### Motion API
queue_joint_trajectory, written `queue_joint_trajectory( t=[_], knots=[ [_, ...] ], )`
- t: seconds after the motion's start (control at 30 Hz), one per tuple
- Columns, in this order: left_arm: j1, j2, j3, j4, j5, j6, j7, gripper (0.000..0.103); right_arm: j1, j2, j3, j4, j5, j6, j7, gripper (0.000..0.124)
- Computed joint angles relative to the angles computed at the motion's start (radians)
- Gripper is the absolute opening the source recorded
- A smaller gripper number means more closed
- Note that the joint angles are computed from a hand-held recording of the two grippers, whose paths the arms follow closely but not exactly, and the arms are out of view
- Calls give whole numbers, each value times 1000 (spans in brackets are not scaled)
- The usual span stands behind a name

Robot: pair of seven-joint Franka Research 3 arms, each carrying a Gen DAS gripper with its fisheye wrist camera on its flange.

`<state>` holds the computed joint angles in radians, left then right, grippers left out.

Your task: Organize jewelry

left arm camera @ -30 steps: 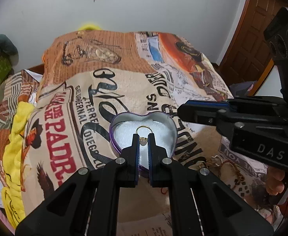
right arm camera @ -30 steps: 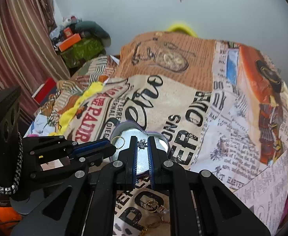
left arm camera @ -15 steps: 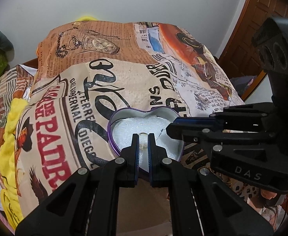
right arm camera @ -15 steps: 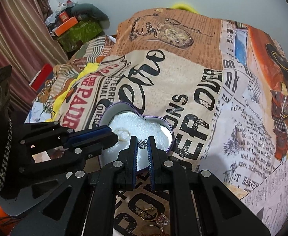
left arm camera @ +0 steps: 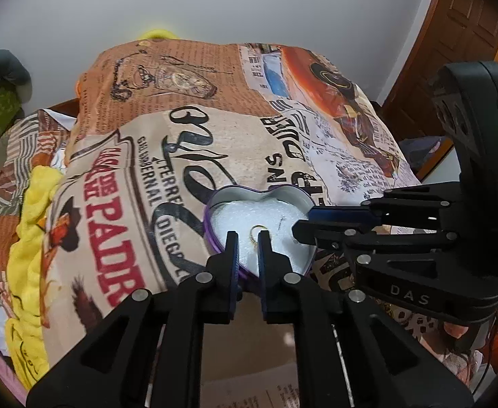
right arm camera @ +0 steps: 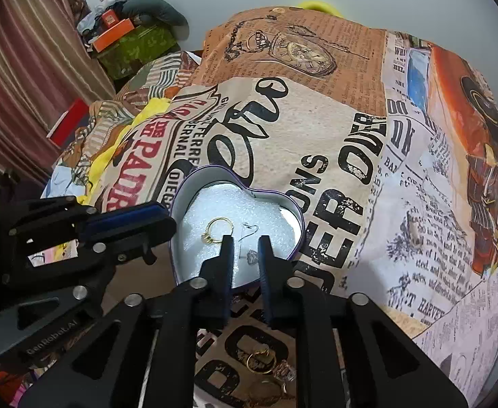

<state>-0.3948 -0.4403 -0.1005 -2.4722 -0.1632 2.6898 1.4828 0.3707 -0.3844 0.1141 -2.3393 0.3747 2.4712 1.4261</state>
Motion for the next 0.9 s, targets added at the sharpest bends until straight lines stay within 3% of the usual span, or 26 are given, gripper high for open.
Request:
queue_joint_trajectory(
  t=[0.07,0.23,0.43,0.9],
  knots=[
    [20,-19,-13,-6,19,-7,-28,20,-1,-14,4,-5,-4,3,6,20],
    [30,-60,-14,-21,45,-21,-64,26,-14,-54,21,-15,-44,9,39,21],
    [20,-117,-19,-45,80,-37,-82,36,-33,-124,40,-59,-101,45,88,37],
    [-67,-123,6,-96,29,-82,-49,38,-60,-260,27,-174,-135,51,125,37]
  ],
)
